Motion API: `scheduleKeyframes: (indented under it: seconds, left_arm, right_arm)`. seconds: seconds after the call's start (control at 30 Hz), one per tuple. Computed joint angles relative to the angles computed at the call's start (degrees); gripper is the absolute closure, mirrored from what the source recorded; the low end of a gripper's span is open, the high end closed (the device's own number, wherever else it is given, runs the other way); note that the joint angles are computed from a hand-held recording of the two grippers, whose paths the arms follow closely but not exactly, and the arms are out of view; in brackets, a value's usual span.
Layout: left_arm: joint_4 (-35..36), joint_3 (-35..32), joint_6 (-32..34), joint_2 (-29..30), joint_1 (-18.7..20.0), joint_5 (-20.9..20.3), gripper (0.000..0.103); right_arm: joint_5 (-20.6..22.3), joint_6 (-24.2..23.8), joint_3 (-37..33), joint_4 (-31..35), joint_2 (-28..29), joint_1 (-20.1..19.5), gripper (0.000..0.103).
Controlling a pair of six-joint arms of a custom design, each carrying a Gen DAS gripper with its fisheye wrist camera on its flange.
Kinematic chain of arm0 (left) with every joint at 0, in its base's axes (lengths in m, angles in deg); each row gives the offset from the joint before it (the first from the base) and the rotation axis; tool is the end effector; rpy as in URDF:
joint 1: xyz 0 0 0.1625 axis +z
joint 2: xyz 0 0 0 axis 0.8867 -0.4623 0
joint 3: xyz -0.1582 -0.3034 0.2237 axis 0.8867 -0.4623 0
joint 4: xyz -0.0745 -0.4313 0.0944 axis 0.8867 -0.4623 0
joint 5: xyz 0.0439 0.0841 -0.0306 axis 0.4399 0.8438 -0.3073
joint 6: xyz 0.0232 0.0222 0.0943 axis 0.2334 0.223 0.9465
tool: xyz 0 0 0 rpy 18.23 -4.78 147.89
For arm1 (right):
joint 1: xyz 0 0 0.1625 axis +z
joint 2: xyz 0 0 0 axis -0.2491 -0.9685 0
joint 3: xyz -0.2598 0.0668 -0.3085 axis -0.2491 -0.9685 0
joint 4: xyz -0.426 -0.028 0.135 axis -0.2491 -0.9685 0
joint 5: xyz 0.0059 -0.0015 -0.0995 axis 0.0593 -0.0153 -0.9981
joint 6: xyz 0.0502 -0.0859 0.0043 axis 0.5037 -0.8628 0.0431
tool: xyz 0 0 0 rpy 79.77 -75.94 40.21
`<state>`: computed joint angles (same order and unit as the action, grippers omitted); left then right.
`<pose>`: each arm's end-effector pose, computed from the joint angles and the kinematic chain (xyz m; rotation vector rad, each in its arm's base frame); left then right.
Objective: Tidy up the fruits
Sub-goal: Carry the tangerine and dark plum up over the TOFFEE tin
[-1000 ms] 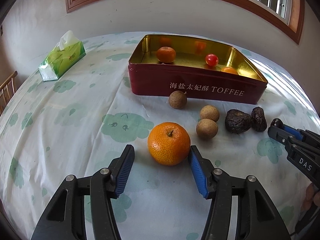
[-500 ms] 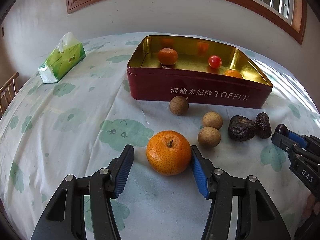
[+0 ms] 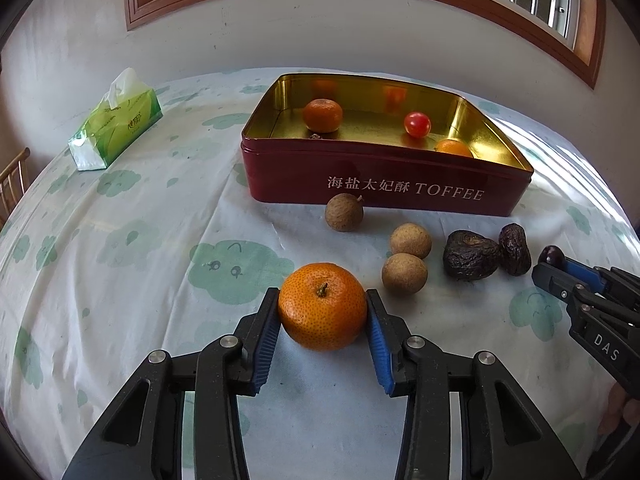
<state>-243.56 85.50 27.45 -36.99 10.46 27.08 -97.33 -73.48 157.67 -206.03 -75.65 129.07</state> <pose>-0.0011 -0.6427 0.2814 0.6711 2.3690 -0.6760 0.3300 -0.5883 -0.0391 0.1824 -2.2438 0.8287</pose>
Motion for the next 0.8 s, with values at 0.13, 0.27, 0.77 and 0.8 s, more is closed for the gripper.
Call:
scheduleKeyframes:
  seconds: [0.13,0.27,0.77,0.8]
  left_arm:
    - [-0.1,0.1,0.0,-0.1,0.0,-0.1,0.061]
    - [0.0,0.1,0.0,-0.1,0.0,-0.1,0.061]
    - [2.2,-0.4,-0.5,-0.5,0.2,-0.6,0.061]
    - [2.7,-0.6,-0.9,-0.5,0.2,-0.7,0.061]
  right_arm:
    - [-0.4,-0.2,-0.2,0.0,0.1,0.0,0.078]
    - [-0.8,-0.3,-0.5,0.1,0.4,0.1,0.078]
    - [-0.1,3.0,0.2,1.6,-0.5,0.2,0.078]
    - [0.1,3.3,0.4,1.6,-0.7,0.2,0.078]
